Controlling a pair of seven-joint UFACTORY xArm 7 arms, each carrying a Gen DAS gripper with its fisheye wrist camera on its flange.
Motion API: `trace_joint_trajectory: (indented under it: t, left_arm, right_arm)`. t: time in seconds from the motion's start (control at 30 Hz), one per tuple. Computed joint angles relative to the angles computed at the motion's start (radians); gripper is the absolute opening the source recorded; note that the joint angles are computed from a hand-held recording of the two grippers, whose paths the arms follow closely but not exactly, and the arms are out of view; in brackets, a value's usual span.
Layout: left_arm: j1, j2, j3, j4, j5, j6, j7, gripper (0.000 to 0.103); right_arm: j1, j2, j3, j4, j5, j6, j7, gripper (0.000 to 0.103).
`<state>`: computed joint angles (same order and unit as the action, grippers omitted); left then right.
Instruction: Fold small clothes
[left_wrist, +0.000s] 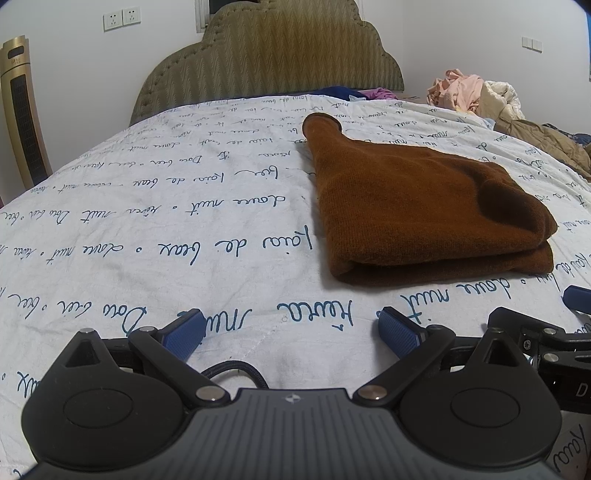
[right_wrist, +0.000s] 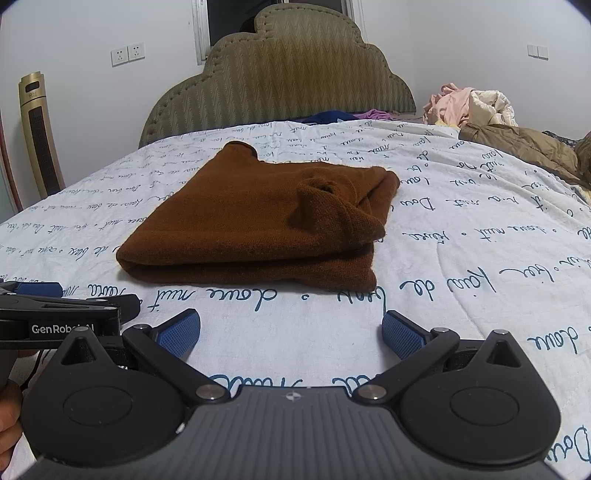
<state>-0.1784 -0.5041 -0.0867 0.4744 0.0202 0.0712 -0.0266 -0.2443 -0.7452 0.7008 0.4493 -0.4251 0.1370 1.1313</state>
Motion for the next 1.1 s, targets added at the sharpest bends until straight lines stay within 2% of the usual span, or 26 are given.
trace_joint_trajectory:
  t: [1.1]
  left_arm:
    - [-0.001,0.002,0.002,0.003,0.001,0.002,0.0,0.102]
  right_arm:
    - [-0.02,-0.021,0.016,-0.008,0.002,-0.009,0.022,0.103]
